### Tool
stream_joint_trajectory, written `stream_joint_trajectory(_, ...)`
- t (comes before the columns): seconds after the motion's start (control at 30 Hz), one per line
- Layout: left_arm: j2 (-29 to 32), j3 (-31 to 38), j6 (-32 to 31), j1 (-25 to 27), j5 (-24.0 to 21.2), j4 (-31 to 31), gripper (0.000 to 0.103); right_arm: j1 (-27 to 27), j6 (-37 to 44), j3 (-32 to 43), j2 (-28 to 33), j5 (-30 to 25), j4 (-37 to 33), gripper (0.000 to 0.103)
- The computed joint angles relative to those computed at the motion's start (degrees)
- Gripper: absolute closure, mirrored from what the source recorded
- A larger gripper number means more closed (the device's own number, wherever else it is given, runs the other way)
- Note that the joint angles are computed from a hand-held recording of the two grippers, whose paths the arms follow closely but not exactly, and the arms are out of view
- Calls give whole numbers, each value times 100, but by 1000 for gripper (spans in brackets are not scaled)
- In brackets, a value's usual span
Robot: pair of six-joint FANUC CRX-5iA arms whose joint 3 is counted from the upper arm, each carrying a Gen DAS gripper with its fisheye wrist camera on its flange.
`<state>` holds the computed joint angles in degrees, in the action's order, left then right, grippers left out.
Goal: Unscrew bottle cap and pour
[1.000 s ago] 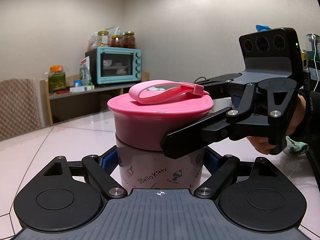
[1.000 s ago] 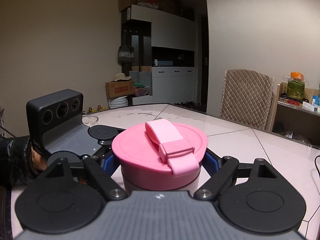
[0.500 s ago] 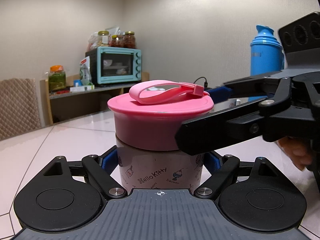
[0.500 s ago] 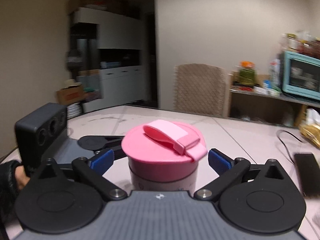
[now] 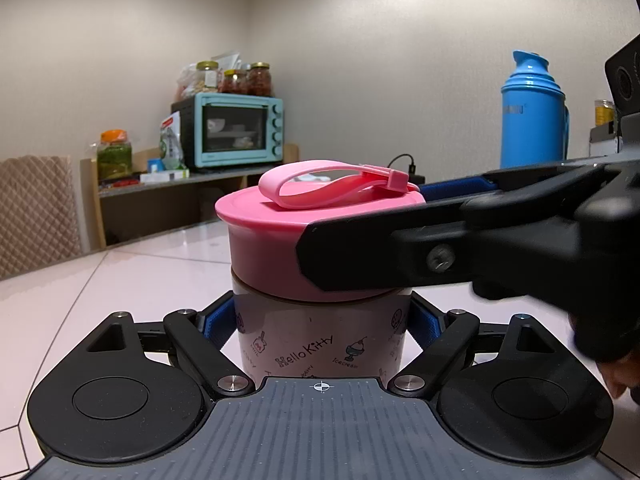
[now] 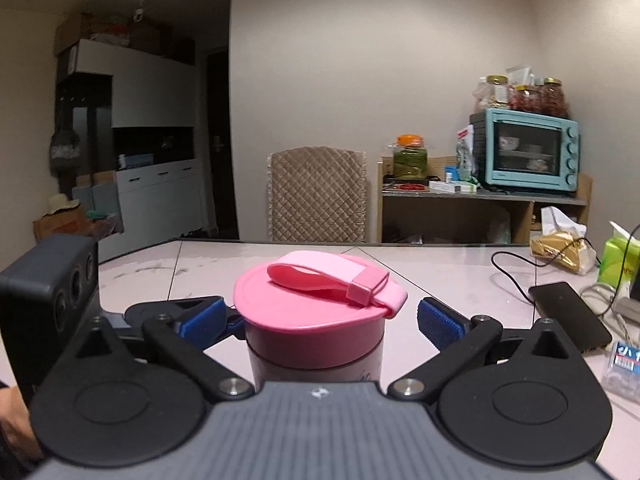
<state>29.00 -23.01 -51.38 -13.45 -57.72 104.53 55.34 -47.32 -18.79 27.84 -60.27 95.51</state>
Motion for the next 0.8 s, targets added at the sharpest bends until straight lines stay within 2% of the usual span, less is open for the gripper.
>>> stream_joint_trajectory(0.37,-7,-1,8,0,4,4,14,117,213,363,289,-344,-333,0)
stream_joint_trajectory(0.8,-20,-10,12,-20,17,17,14,122,294,596,467,-429,-431,2)
